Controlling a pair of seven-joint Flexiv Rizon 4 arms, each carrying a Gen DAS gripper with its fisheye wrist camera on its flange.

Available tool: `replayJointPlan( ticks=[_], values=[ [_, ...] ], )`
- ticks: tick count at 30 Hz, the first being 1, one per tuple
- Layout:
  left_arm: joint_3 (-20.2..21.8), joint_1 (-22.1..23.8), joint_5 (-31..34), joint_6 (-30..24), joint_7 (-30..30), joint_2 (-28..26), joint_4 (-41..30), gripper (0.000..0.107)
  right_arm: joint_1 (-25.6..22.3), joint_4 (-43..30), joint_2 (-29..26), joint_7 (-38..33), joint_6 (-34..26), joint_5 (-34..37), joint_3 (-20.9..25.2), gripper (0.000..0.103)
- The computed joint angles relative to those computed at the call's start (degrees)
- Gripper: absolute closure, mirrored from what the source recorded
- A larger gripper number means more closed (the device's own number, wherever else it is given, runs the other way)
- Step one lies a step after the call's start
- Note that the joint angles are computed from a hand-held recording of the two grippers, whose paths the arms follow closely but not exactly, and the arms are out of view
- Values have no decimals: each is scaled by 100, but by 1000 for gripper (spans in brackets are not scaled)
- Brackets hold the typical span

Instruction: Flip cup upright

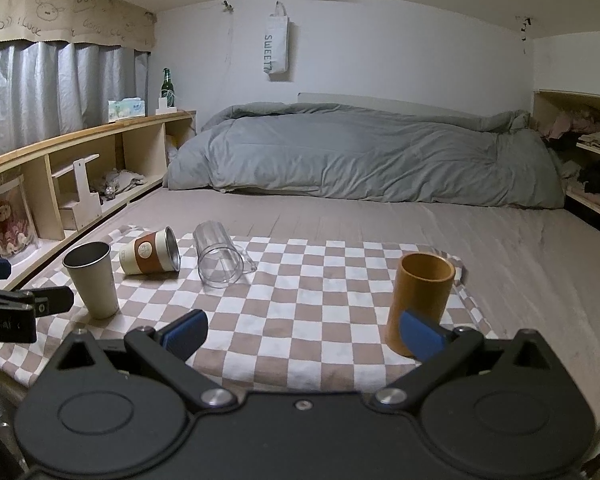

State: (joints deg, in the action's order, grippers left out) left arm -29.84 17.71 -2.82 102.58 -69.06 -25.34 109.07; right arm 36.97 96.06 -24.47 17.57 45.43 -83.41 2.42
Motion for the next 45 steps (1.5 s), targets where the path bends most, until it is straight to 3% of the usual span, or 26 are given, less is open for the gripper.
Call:
replayJointPlan(
  ticks=[45],
  values=[
    [-20,8,13,3,-3,16,11,4,20,-11,-13,0,-3,4,1,0]
  ],
)
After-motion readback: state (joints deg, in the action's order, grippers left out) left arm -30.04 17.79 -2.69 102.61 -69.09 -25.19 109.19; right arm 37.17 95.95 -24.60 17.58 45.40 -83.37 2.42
